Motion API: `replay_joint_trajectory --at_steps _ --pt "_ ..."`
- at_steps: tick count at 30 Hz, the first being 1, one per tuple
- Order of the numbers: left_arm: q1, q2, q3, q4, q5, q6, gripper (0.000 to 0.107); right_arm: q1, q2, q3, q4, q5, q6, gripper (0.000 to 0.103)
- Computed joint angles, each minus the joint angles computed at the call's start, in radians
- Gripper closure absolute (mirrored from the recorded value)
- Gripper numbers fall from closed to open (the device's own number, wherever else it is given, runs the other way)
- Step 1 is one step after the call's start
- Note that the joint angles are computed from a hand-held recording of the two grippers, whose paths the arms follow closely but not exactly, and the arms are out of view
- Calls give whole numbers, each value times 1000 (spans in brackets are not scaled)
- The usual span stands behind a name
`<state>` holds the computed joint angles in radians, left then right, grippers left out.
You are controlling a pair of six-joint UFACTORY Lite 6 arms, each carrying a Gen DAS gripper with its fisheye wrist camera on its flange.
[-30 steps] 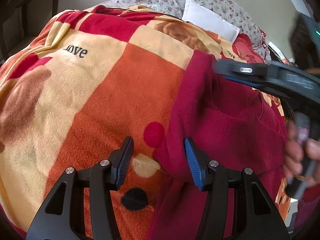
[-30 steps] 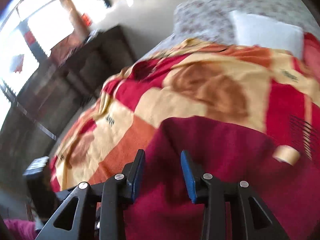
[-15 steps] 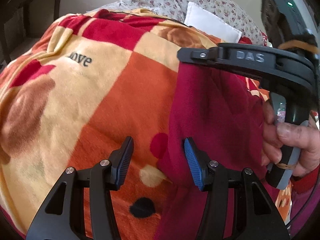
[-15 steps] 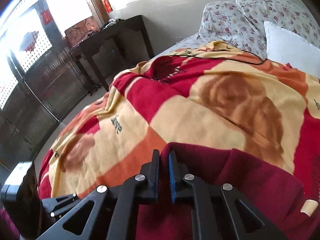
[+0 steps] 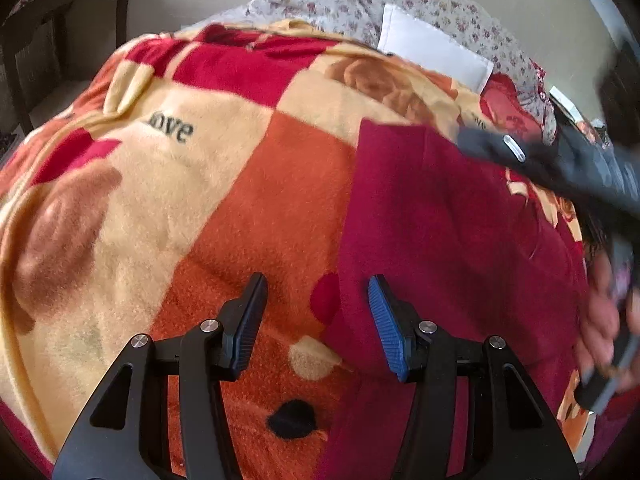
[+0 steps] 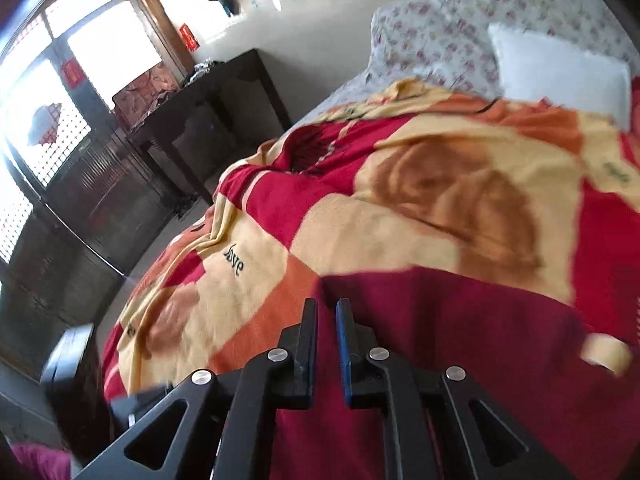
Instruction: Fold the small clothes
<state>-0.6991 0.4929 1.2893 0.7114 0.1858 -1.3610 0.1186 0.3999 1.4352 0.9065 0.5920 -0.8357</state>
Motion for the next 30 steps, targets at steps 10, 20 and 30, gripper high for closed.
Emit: replay_joint_trajectory --at_steps 10,20,30 --pt "-56 133 197 67 67 -51 54 -166 -309 -537 152 -139 -235 95" --pt "-90 259 334 -101 180 111 54 -414 -366 -620 228 -82 -321 95" --pt "-154 308 429 -29 282 35 48 -838 -391 -654 101 8 -427 95"
